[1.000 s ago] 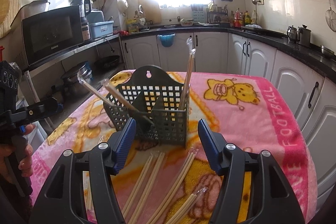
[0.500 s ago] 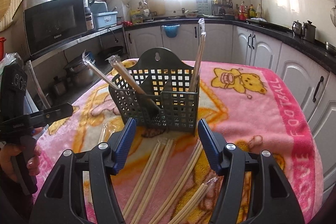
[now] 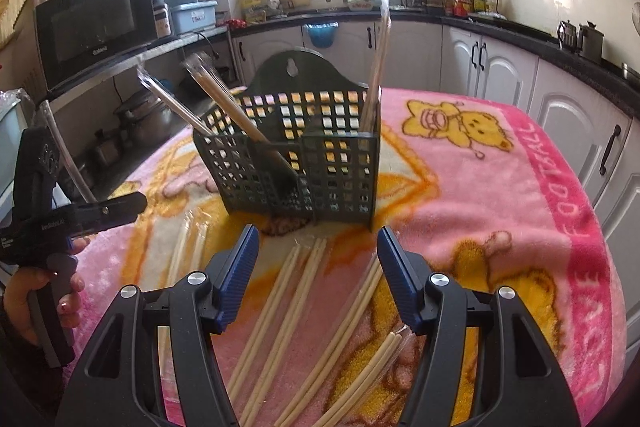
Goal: Organize utensils
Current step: 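Withdraw both open grippers from the caddy toward the loose chopsticks, then close the left gripper on a chopstick while the right gripper grasps another chopstick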
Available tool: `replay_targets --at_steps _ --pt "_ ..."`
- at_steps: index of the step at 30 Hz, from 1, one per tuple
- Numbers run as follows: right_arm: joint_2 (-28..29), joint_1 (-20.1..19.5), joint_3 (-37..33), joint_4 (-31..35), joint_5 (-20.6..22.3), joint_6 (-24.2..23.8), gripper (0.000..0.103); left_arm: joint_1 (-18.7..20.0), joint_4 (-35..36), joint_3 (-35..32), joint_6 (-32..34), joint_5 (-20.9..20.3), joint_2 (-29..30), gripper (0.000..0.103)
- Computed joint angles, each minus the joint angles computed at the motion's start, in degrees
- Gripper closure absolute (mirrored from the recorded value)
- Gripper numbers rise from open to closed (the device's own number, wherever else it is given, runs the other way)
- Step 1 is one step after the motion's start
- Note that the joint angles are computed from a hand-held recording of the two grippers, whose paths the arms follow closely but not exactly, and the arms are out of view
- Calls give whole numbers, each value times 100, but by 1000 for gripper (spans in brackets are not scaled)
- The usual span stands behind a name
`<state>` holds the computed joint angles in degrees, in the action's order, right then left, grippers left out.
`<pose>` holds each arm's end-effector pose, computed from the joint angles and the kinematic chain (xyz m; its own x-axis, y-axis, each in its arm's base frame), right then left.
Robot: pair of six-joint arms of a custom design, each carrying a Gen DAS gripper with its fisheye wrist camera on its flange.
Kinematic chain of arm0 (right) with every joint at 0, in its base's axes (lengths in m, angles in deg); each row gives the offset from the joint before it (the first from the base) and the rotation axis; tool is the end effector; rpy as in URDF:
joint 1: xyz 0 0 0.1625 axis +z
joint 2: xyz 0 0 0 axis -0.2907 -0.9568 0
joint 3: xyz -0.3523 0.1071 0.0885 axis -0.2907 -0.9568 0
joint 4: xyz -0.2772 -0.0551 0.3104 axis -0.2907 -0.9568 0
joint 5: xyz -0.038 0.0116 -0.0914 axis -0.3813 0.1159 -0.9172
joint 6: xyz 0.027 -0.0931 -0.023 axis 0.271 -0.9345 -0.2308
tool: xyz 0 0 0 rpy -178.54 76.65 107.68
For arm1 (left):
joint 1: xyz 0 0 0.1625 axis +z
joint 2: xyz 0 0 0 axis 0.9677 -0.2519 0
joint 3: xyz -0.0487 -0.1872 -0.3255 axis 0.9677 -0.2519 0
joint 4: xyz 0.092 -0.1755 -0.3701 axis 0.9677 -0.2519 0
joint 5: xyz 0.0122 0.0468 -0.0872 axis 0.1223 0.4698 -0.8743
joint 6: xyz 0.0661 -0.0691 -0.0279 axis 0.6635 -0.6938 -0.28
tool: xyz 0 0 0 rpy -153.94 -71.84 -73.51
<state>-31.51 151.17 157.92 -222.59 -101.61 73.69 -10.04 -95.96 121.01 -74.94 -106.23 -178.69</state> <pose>0.3851 -0.3086 0.0359 -0.7703 -0.1858 0.6100 -0.5689 0.6323 -0.5258 0.0086 -0.3788 0.3975 -0.9432 0.2111 -0.2566 0.3244 0.7526 -0.5731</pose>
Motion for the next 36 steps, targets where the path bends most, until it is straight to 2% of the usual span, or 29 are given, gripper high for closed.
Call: replay_targets --at_steps 4,8,10,16,25,36 --pt "42 -146 5 124 -47 131 44 187 27 -81 -67 -17 215 39" --pt "53 -324 26 156 18 170 44 423 60 -204 -160 -148 467 48" --pt "40 -421 33 196 43 197 44 497 63 -257 -211 -169 579 56" --pt "22 -671 22 287 144 245 47 649 23 -415 -256 -195 891 64" --pt "-13 -891 -72 451 254 232 51 648 -46 -568 -261 -30 1181 67" --pt "59 -1232 -358 1044 342 268 62 656 -183 -680 -250 169 1427 78"
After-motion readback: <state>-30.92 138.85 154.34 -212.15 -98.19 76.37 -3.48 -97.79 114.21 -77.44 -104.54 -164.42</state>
